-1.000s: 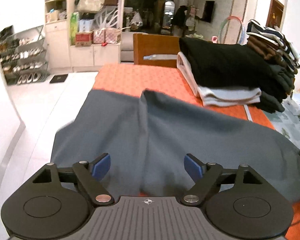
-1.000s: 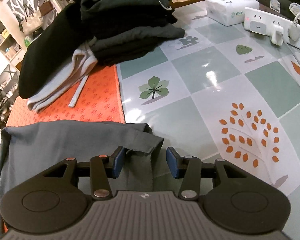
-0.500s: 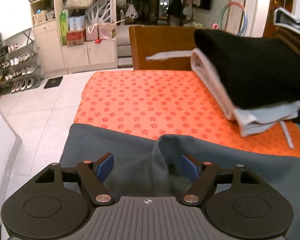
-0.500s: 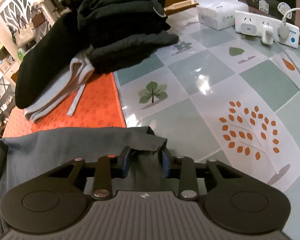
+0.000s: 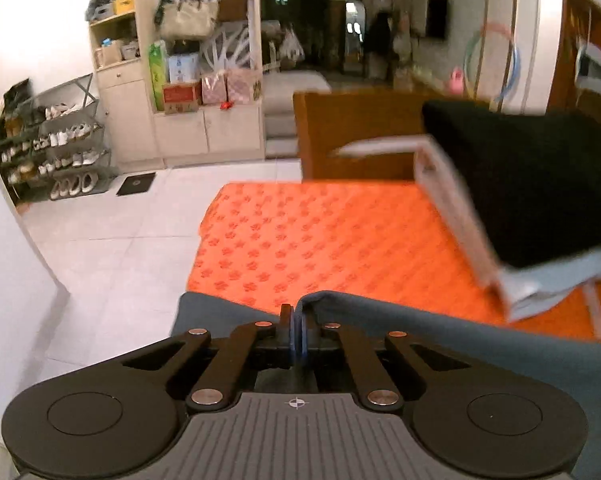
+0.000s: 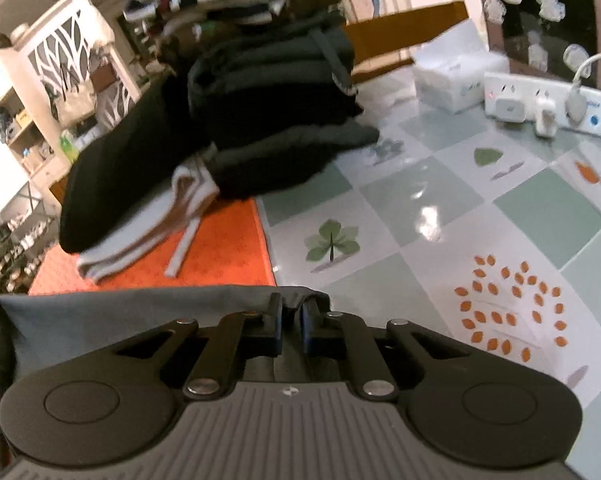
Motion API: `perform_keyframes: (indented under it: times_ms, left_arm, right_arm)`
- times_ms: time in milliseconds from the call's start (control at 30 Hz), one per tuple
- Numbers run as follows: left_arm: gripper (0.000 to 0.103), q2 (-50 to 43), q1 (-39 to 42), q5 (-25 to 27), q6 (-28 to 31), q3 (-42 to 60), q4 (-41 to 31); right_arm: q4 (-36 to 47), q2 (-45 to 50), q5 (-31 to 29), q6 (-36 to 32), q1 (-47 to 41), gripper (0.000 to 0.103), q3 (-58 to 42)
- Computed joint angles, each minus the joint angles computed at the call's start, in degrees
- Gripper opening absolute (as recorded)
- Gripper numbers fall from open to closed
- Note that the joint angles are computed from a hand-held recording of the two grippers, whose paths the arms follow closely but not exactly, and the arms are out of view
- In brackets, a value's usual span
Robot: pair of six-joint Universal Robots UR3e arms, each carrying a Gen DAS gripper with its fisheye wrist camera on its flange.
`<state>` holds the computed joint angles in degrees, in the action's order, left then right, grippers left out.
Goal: Fold clothes
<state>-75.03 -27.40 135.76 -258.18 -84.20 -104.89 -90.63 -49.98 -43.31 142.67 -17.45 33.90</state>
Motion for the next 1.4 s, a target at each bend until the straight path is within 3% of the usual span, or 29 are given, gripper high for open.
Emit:
perform_keyframes:
  times_ms: [167, 233, 300, 367, 467, 567, 733, 900, 1033, 1100, 1233, 1300, 1400]
  left_arm:
    - [0.01, 2.8, 9.5, -7.7, 12.3, -9.4, 10.5]
    - [0.012, 4.7, 11.5, -9.6, 14.8, -13.0, 14.5]
    - [0.021, 7.3, 12.3, -10.6, 15.7, -15.9, 17.5]
    - [0.05, 10.7, 13.4, -12.3, 16.5, -17.8, 19.5]
    - [0.059, 12.7, 12.0, -12.4, 13.8, -15.5, 16.4]
    - [0.068, 12.4, 5.8, -9.7, 6.9, -10.3, 10.6]
    - [0.077, 4.8, -10.3, -3.9, -11.4, 5.4, -7.3]
    - [0.081, -7.0, -26.8, -1.4, -31.2, 24.4, -28.1]
    - [0.081, -15.2, -37.1, -2.1, -43.7, 36.3, -39.8]
    - [0.082, -17.6, -41.8, -2.3, -48.8, 38.7, -42.2]
    - [0.09, -24.4, -50.4, -2.7, -54.3, 45.6, -47.2]
    - [0.094, -27.2, -53.8, -3.1, -54.2, 48.1, -48.4]
    - [0.095, -29.0, -57.6, -3.2, -52.7, 48.7, -46.9]
  right_arm:
    - [-5.1, 2.6, -3.6, -0.8, 3.2, 0.014, 1.2]
    - [-9.1, 1.1, -5.6, -1.7, 3.8, 0.031, 4.4]
    - [-10.9, -0.5, -6.4, -3.3, 3.6, 0.033, 6.3]
    - [-10.4, -2.1, -6.7, -5.1, 3.0, 0.035, 6.9]
    - [-4.3, -3.1, -6.8, -8.9, 1.8, 0.036, 3.3]
    - [4.4, -3.6, -6.1, -12.2, 0.4, 0.038, -2.1]
    - [17.7, -7.4, -3.8, -19.3, -2.3, 0.045, -5.9]
    - [28.0, -16.3, -1.1, -28.3, -5.3, 0.049, -1.3]
    - [36.2, -24.7, -0.4, -34.0, -8.2, 0.053, 3.4]
    - [40.2, -29.3, -0.2, -36.0, -9.8, 0.053, 6.3]
    - [45.8, -42.8, -0.4, -38.8, -14.4, 0.053, 17.1]
    - [50.6, -50.1, -0.7, -41.6, -18.1, 0.053, 21.2]
    - [65.4, -58.8, -2.8, -48.7, -26.6, 0.053, 21.0]
